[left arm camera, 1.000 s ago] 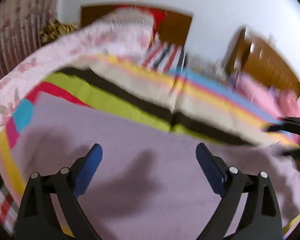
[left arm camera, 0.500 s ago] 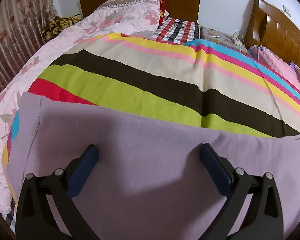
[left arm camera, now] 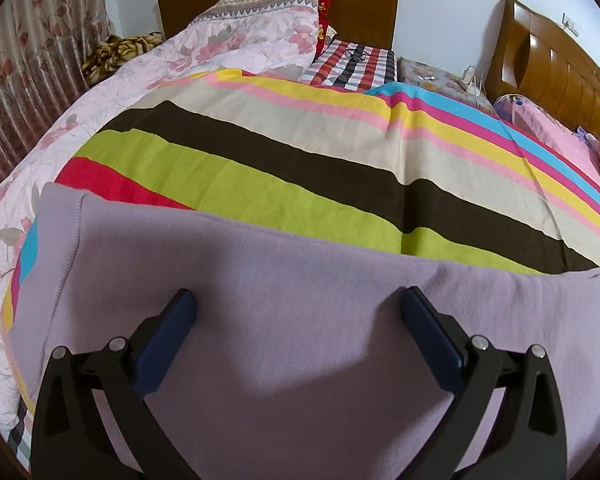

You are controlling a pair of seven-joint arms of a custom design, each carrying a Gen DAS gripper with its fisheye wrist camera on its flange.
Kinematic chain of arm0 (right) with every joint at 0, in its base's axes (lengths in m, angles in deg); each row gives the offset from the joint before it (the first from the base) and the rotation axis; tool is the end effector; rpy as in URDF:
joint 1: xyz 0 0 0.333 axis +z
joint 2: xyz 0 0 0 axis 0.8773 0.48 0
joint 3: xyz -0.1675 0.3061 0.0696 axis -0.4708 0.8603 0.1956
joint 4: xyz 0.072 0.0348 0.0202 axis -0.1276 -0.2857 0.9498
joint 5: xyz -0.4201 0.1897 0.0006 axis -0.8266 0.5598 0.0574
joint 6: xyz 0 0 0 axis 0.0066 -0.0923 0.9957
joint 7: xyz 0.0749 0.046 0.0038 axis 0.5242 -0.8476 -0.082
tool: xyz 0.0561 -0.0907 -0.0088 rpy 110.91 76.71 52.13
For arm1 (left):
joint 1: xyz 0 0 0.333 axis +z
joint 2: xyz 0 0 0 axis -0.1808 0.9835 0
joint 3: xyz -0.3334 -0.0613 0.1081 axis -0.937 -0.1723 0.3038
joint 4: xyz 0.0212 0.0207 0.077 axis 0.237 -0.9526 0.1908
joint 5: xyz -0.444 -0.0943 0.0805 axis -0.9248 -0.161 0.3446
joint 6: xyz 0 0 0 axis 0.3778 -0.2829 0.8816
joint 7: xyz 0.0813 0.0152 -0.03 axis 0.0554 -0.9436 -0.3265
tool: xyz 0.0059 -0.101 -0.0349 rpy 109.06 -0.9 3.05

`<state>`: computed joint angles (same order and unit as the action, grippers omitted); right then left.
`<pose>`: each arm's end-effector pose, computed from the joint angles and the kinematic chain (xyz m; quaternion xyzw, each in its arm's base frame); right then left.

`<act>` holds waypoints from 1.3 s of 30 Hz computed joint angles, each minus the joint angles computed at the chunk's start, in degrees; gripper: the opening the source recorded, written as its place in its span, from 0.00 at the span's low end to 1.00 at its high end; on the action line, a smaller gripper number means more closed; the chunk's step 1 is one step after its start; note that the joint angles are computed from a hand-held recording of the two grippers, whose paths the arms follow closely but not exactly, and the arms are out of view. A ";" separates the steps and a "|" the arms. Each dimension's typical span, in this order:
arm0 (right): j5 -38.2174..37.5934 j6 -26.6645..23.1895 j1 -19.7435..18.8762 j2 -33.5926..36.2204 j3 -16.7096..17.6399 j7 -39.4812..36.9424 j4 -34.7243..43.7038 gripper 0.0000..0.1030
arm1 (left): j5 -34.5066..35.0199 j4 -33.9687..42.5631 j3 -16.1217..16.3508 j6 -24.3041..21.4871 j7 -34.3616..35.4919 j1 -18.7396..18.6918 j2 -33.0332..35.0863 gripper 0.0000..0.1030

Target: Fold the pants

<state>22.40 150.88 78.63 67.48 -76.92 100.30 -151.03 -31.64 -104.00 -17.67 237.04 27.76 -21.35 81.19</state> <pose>0.5511 0.1773 0.5328 -0.9354 0.1869 -0.0331 0.2982 0.6796 -0.2125 0.5074 -0.6988 0.6407 -0.2149 0.2345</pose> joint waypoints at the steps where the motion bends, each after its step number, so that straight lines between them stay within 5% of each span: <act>1: -0.06 -0.04 0.01 -0.11 0.01 -0.19 -0.05 0.19 | -0.08 -0.01 0.00 0.09 0.12 0.04 0.01 0.99; 5: 1.26 -3.62 -0.55 0.81 -0.67 0.24 1.69 0.07 | -0.33 -0.10 0.02 0.34 0.47 0.12 -0.04 0.99; 12: 7.92 -12.47 -2.84 1.42 -2.04 -0.09 4.76 0.05 | -0.33 -0.15 0.03 0.39 0.39 0.08 -0.06 0.99; 15: 3.99 -10.50 -3.16 1.00 -0.52 0.13 3.15 0.07 | -0.39 -0.14 0.02 0.45 0.45 0.08 -0.04 0.99; 17: 4.33 -10.73 -3.00 1.61 -0.51 0.37 2.74 0.18 | -0.16 -0.19 0.05 0.42 0.23 0.01 -0.08 0.99; 19: 3.58 -13.34 -3.04 1.72 -0.41 1.07 3.90 0.60 | -0.38 -0.16 0.01 0.42 0.40 0.08 -0.09 0.99; 20: 3.64 -12.23 -3.06 0.98 -0.22 1.17 3.40 0.83 | -0.22 -0.15 0.03 0.38 0.31 0.04 -0.05 0.99; 23: 6.08 -8.32 -3.40 0.08 -1.14 -0.42 3.61 0.66 | -0.30 -0.22 0.03 0.45 0.36 0.06 -0.10 0.99; 29: -0.96 1.38 -7.23 12.30 -0.96 13.96 13.56 0.69 | -0.35 -0.26 0.02 0.57 0.39 0.07 -0.09 0.99; 32: 2.55 -3.37 -10.97 17.13 -0.31 17.70 19.59 0.67 | -0.41 -0.33 0.02 0.66 0.43 0.09 -0.13 0.99; 34: -2.35 1.24 -11.19 15.57 0.32 24.53 18.67 0.72 | -0.30 -0.48 0.04 0.84 0.42 0.11 -0.23 0.99; 36: 0.31 3.84 -12.20 11.54 0.41 22.12 15.14 0.73 | 0.35 -0.95 0.21 1.40 -0.40 0.07 -0.72 0.99; 39: -0.80 10.18 -12.70 4.49 -0.85 22.15 7.78 0.79 | 10.24 -0.03 0.66 -6.74 -11.53 -2.29 -2.83 0.96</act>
<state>21.60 161.06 65.93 71.97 -77.77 122.46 -143.25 -21.40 -104.03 -17.00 230.31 16.23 -23.63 78.35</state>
